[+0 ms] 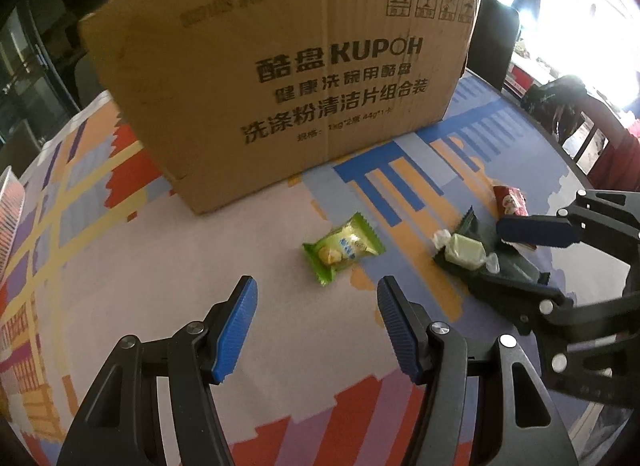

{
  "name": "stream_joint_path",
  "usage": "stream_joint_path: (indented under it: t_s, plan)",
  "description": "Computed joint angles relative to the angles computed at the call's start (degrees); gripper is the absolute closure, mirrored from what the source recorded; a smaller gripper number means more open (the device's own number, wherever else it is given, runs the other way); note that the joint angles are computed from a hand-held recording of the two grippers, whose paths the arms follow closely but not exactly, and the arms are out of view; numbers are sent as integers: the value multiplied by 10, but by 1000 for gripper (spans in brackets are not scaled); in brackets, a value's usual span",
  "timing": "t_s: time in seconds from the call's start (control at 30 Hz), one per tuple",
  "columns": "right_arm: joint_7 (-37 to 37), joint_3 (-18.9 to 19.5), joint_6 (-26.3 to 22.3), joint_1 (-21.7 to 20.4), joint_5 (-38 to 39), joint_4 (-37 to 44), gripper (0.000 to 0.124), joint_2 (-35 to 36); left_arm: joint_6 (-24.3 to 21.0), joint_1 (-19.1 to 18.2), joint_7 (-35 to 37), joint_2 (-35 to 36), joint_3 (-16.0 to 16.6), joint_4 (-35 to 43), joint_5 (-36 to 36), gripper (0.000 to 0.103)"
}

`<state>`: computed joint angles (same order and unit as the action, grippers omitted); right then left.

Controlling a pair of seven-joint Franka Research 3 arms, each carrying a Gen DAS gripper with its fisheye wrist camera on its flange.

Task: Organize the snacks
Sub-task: 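Grasp the yellow-green candy packet with the left tool while the right tool grasps the white candy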

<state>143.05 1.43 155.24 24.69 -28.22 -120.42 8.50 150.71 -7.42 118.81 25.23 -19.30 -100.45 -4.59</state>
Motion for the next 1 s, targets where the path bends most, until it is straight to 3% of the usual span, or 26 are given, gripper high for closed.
stream_joint_path:
  t_s: [0.43,0.5,0.73,0.77,0.93,1.0]
  plan:
    - [-23,-5,28,-5,37,1,89,15,-29,-15,-11,50,0,64,17,42]
    - [-29,-7,36,-5,46,1,91,19,-34,-11,-7,51,-5,66,10,50]
    - [-47,-18,55,2,60,3,97,28,-25,3,3,43,-14,52,-15,61]
    - [-46,-20,54,4,59,3,98,29,-22,4,3,41,-15,48,-18,67]
    - [-37,-29,54,13,48,10,102,37,-21,7,1,36,-13,42,-28,68]
    - [-33,-31,55,16,43,10,103,38,-17,9,1,30,-13,34,-30,78]
